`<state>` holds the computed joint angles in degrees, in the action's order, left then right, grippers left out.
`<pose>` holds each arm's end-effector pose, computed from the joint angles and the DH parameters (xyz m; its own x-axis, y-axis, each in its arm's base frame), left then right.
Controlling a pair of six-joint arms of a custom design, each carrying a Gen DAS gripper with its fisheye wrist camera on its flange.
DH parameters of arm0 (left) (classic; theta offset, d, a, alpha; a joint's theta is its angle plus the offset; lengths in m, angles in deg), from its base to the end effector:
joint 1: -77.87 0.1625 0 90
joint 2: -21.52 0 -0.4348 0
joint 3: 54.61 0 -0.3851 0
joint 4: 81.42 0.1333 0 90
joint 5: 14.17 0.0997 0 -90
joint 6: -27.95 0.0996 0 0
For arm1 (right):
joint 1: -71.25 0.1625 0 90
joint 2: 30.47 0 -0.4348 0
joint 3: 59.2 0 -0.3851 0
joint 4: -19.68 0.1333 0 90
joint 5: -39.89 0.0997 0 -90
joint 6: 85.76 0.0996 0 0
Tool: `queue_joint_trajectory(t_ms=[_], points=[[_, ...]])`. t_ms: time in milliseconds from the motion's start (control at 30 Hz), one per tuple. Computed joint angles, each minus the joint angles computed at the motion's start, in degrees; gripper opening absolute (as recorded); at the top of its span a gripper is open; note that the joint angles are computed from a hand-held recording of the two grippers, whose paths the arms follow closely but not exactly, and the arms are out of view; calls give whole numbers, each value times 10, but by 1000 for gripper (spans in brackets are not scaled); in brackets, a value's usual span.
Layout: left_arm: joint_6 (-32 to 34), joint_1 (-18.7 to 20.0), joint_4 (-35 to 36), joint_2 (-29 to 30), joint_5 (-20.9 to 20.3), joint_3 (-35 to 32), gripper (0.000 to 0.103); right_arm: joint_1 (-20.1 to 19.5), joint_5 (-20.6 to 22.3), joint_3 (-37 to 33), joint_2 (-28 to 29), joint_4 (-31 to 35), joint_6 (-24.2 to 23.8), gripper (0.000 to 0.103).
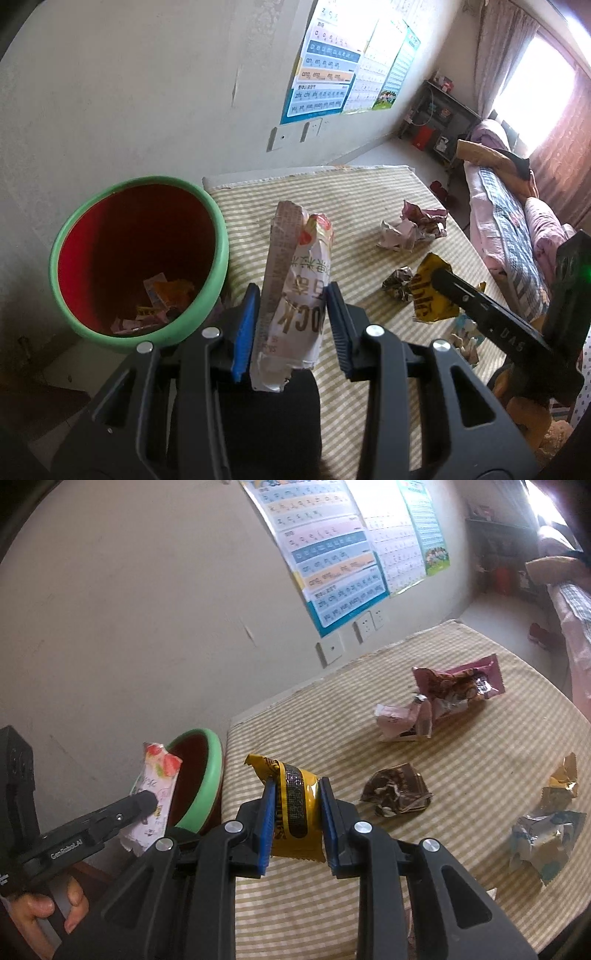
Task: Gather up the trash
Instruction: 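Carry both wrappers over the red bucket with both grippers, then open both grippers to drop the wrappers into the bucket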
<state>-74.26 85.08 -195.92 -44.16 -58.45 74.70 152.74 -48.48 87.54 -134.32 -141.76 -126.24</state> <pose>-0.3549 -0.2511 0.0968 -0.8284 -0.2536 -0.4993 0.1897 0.7118 -0.6763 0.0883 -0.3299 0.2828 -0.8379 -0.4617 0.2913 -0.5442 0.7481 -0.3797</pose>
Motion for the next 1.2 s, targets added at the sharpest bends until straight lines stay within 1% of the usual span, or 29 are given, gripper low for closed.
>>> queue_joint_trajectory(t_ms=[200, 367, 500, 700, 800, 867, 933, 1100, 1200], points=[[-8, -4, -4, -10, 4, 7, 36, 5, 1, 0, -5, 8, 7, 23], [-31, -12, 10, -32, 13, 17, 36, 26, -4, -5, 3, 11, 26, 23], [-63, -13, 52, -58, 15, 20, 36, 57, -16, -7, 21, 8, 34, 23], [-128, -18, 155, -101, 10, 20, 36, 97, -22, -16, 54, 10, 51, 25], [-170, -19, 207, -126, 0, 25, 36, 129, -40, -27, 93, 7, 69, 25], [-192, -20, 230, -140, -8, 30, 36, 140, -34, -33, 110, 11, 76, 25], [-212, -20, 247, -156, -17, 38, 36, 161, -30, -42, 138, 10, 84, 25], [-234, -13, 269, -187, -31, 54, 36, 210, -27, -70, 206, 13, 114, 25], [-233, -4, 276, -199, -33, 61, 37, 229, -24, -87, 242, 10, 140, 25]])
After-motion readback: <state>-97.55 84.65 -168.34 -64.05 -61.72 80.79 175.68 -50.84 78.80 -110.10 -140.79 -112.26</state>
